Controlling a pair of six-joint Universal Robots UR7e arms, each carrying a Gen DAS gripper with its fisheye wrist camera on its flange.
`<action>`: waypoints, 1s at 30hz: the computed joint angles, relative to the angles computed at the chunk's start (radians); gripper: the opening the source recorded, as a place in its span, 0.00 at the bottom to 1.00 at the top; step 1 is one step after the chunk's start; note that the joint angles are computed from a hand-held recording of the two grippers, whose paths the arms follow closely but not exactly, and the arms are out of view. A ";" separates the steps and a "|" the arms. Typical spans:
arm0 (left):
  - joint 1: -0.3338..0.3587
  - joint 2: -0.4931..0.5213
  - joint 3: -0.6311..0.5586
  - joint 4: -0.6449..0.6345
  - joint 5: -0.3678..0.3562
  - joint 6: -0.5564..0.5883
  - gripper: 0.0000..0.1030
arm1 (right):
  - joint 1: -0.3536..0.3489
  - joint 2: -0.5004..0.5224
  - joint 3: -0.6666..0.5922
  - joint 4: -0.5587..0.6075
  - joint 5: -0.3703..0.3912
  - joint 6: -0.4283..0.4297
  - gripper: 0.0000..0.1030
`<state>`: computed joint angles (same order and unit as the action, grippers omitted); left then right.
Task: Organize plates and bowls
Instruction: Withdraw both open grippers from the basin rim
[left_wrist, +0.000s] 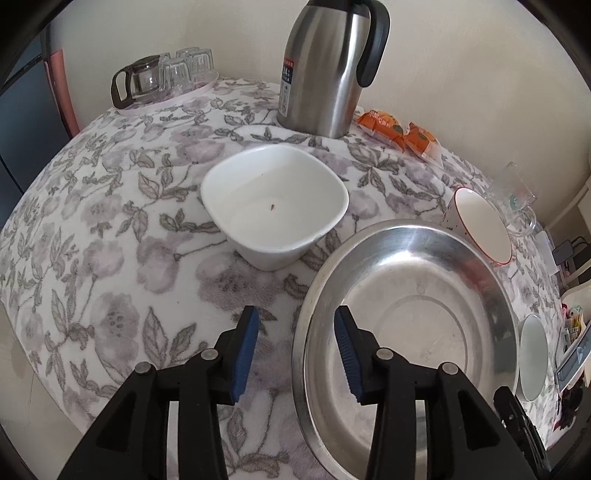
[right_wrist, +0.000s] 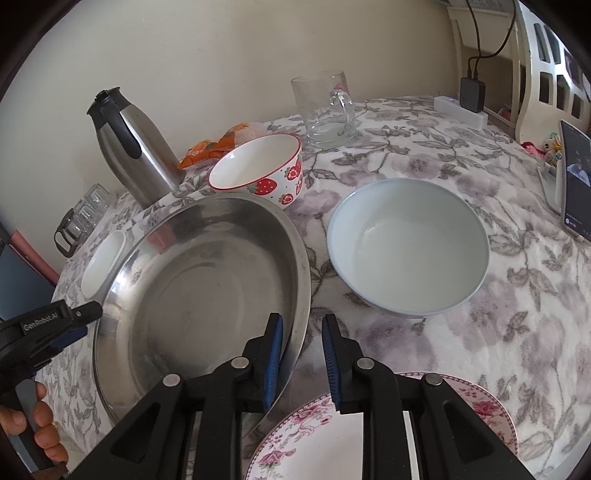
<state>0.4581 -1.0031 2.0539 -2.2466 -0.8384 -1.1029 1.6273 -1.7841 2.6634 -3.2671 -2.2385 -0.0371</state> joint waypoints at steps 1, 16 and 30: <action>-0.003 -0.004 0.000 0.007 0.005 -0.006 0.49 | 0.003 -0.005 -0.001 0.009 -0.003 0.003 0.25; -0.040 -0.013 -0.009 0.117 0.007 -0.037 0.80 | 0.096 0.005 0.000 0.025 -0.142 0.026 0.67; -0.078 -0.016 0.002 0.180 0.039 -0.052 0.91 | 0.144 0.020 0.007 0.034 -0.208 0.060 1.00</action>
<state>0.3797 -1.0193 2.0563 -2.0669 -0.7995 -1.1547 1.7708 -1.7643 2.6704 -3.2332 -2.4462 0.0231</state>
